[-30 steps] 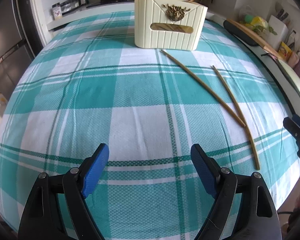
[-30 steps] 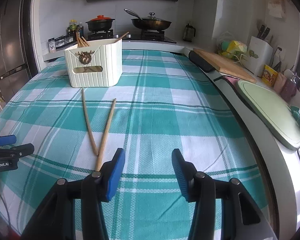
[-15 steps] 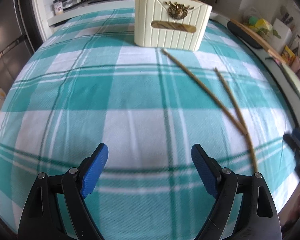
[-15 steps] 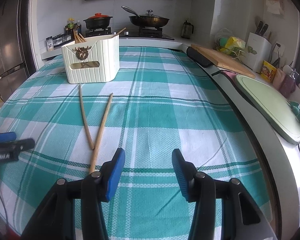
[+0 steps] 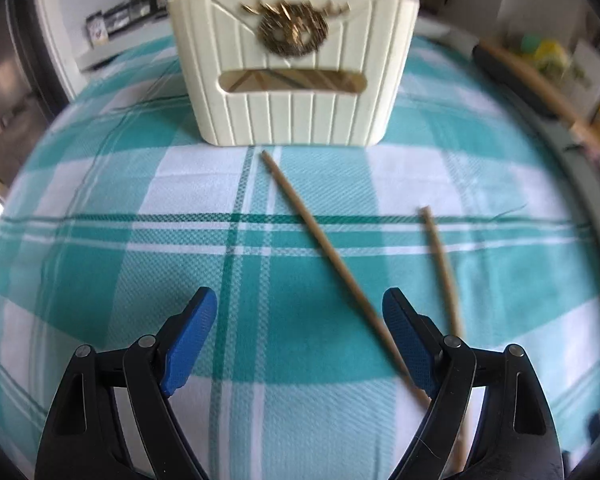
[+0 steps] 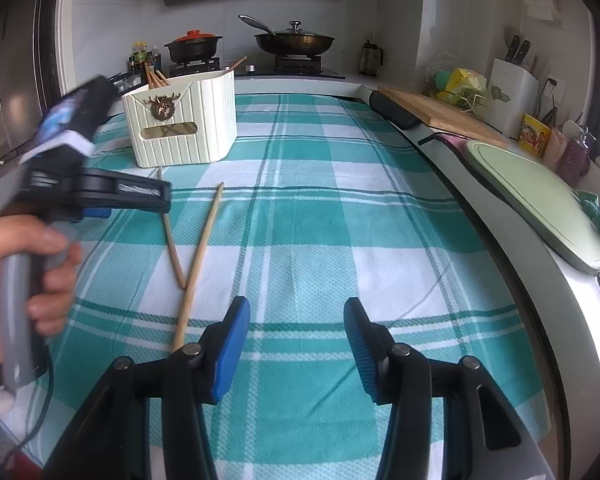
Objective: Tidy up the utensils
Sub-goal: 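Close left gripper on a chopstick while right tool moves over another chopstick, then close right gripper on its chopstick while left gripper holds its chopstick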
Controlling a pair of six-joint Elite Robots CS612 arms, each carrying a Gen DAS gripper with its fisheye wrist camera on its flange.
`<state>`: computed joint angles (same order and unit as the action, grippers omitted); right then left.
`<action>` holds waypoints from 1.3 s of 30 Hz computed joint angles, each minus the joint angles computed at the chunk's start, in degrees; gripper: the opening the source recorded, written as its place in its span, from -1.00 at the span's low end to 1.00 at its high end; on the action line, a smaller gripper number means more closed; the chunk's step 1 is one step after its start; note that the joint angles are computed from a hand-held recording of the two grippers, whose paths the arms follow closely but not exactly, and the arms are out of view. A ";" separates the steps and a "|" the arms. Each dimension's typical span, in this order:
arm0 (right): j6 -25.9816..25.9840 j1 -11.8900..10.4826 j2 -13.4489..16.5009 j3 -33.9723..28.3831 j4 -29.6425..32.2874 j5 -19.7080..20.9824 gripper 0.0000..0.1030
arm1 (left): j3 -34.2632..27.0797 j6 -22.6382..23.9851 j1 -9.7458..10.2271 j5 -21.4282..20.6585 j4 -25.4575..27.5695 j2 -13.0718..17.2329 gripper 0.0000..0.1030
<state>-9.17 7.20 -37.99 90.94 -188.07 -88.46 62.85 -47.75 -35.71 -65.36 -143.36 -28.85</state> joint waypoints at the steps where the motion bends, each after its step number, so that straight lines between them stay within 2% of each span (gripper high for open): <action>1: -0.06 -0.05 -0.02 0.10 0.15 -0.10 -0.03 | -0.35 0.66 -0.06 0.11 0.60 0.29 0.67; 3: -0.02 -0.20 -0.04 0.28 0.55 -0.14 -0.03 | 0.87 1.91 -0.35 1.26 -1.95 0.09 0.57; 4: 0.11 -0.26 0.00 0.28 0.87 -0.07 -0.03 | 1.48 2.71 -0.34 0.72 -3.60 -0.04 0.36; 5: 0.33 -0.30 0.06 0.18 1.26 0.02 -0.03 | 2.04 3.33 -0.39 0.51 -4.89 -0.21 -0.01; 6: 0.51 -0.33 0.09 0.06 1.57 0.17 -0.03 | 2.49 4.02 -0.54 0.96 -5.52 -0.39 -0.24; 7: 0.66 -0.31 0.13 -0.05 1.88 0.42 -0.03 | 2.93 4.83 -0.66 1.01 -6.12 -0.55 -0.65; 8: 0.74 -0.25 0.15 -0.23 2.26 0.83 -0.03 | 3.35 5.41 -0.73 0.82 -6.76 -0.69 -0.76; 11: 0.72 -0.05 0.13 -0.79 3.47 2.82 -0.03 | 5.28 6.17 -1.01 1.65 -8.90 -1.27 -0.86; 13: 0.59 -0.03 0.09 -1.74 6.03 6.17 -0.03 | 7.08 6.06 -1.06 1.45 -10.29 -2.07 -0.90; 14: 0.24 -0.01 0.20 -2.77 8.91 8.62 -0.03 | 8.34 5.83 -1.05 1.16 -11.11 -2.65 -0.91; 16: -0.51 0.36 0.71 -4.27 12.14 10.35 -0.03 | 10.18 5.60 -0.72 0.27 -12.42 -3.61 -0.91; 22: -6.46 3.00 2.80 -8.20 17.34 5.69 -0.05 | 17.06 4.17 -0.12 -1.21 -15.33 -6.99 -0.92; 26: -7.54 3.22 2.88 -7.89 16.63 3.73 -0.50 | 22.47 3.29 0.46 -2.33 -18.05 -9.57 -0.91; 28: -7.81 2.93 2.51 -7.40 16.80 3.20 -0.58 | 25.01 2.99 0.69 -2.76 -18.96 -10.83 -0.90; 31: -7.94 2.55 2.08 -6.95 17.32 2.37 -0.53 | 27.32 3.51 1.00 -4.12 -20.36 -11.94 -0.88; 33: -7.64 2.11 1.62 -7.05 19.49 2.97 -0.40 | 28.40 4.51 1.39 -6.16 -21.83 -12.44 -0.71; 35: -7.67 1.63 1.07 -7.11 21.70 4.54 -0.01 | 29.16 5.59 1.93 -8.91 -23.95 -12.68 -0.11; 36: -8.18 1.34 0.71 -7.07 22.51 5.65 0.01 | 29.44 6.18 2.35 -10.56 -25.05 -12.83 0.02; 37: -8.85 1.21 0.48 -7.19 23.32 6.23 0.01 | 29.52 6.71 2.67 -11.57 -25.73 -12.89 0.14; 39: -10.39 0.89 -0.05 -7.64 25.89 7.66 0.02 | 29.27 8.50 3.64 -14.41 -26.11 -12.91 0.15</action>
<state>-19.55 8.09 -38.04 83.30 -162.18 -80.79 92.12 -39.25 -32.07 -79.77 -169.47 -41.76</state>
